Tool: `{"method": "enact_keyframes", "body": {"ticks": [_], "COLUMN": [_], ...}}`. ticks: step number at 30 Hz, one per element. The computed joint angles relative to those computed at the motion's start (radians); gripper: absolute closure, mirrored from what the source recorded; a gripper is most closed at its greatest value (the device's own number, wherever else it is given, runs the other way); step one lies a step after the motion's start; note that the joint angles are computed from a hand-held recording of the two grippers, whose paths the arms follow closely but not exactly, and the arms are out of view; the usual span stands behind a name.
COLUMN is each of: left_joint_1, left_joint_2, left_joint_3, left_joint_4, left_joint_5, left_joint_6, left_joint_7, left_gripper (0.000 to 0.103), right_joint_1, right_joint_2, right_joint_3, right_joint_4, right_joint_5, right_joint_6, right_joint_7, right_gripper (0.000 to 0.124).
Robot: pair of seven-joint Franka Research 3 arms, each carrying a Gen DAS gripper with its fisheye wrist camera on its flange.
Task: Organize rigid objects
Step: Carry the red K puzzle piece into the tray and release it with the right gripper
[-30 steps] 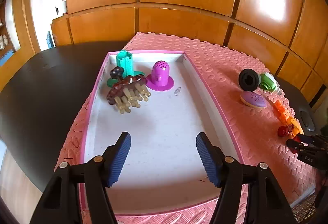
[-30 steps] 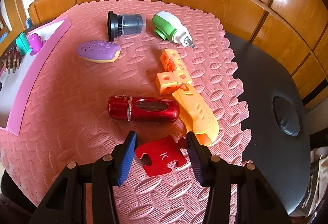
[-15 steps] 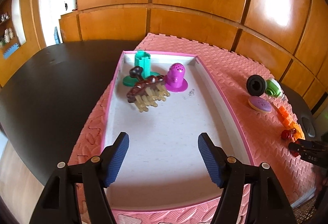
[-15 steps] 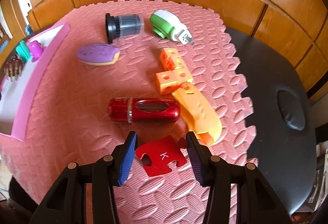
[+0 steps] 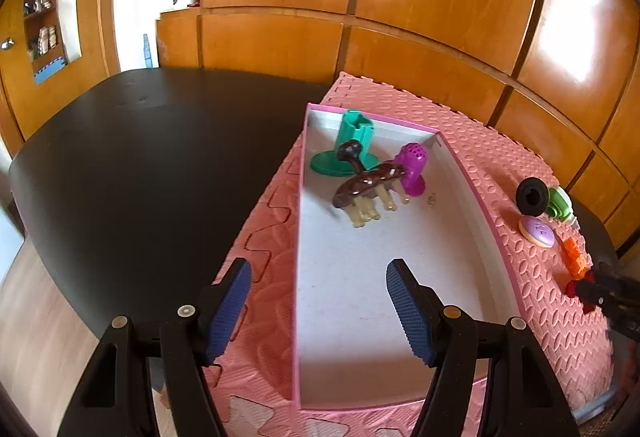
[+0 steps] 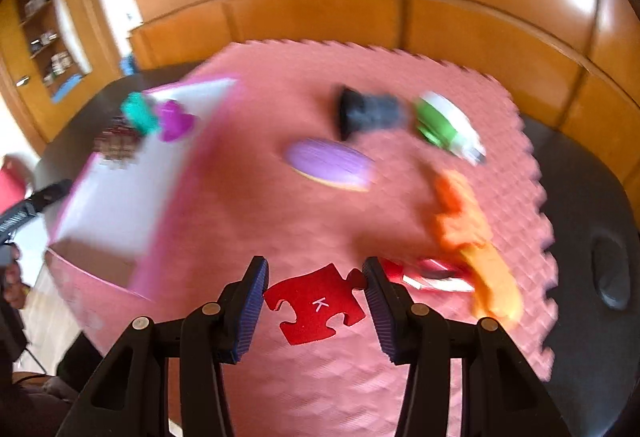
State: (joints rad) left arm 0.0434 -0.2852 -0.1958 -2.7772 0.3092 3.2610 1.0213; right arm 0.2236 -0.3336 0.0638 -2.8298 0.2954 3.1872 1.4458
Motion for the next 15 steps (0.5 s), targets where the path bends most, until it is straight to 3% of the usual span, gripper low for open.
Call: {"method": "enact_keyframes", "body": {"ticks": [4,8,12,14,15], "left_joint_1": [-0.039,-0.071,-0.111,-0.126,-0.129], "left_joint_2": [-0.007,-0.013,-0.010,-0.006,-0.005], "left_joint_3": [0.055,0.101,0.153,0.172,0.178], "left_joint_4": [-0.007,-0.012,-0.016,-0.016,-0.015], "left_joint_5": [-0.003,-0.011,-0.024,-0.030,-0.033], "left_joint_6": [0.001,0.003,0.000,0.001,-0.001], "left_joint_7": [0.008,0.018,0.028,0.034,0.037], "left_gripper": [0.032,0.032,0.032,0.031,0.031], "right_joint_1": [0.170,0.193,0.200,0.199,0.226], "right_joint_2": [0.081,0.213,0.355,0.435,0.469], "right_joint_3": [-0.075,-0.037,-0.012,-0.023,-0.061], "right_joint_4": [0.108,0.259,0.427,0.511,0.546], "right_joint_5": [0.016,0.014,0.074,-0.074,-0.194], "right_joint_6": [0.012,-0.018,-0.110,-0.159,-0.174], "right_joint_7": [-0.067,-0.114,-0.199,-0.085,0.025], "right_gripper": [0.075,0.075,0.075,0.075,0.075]}}
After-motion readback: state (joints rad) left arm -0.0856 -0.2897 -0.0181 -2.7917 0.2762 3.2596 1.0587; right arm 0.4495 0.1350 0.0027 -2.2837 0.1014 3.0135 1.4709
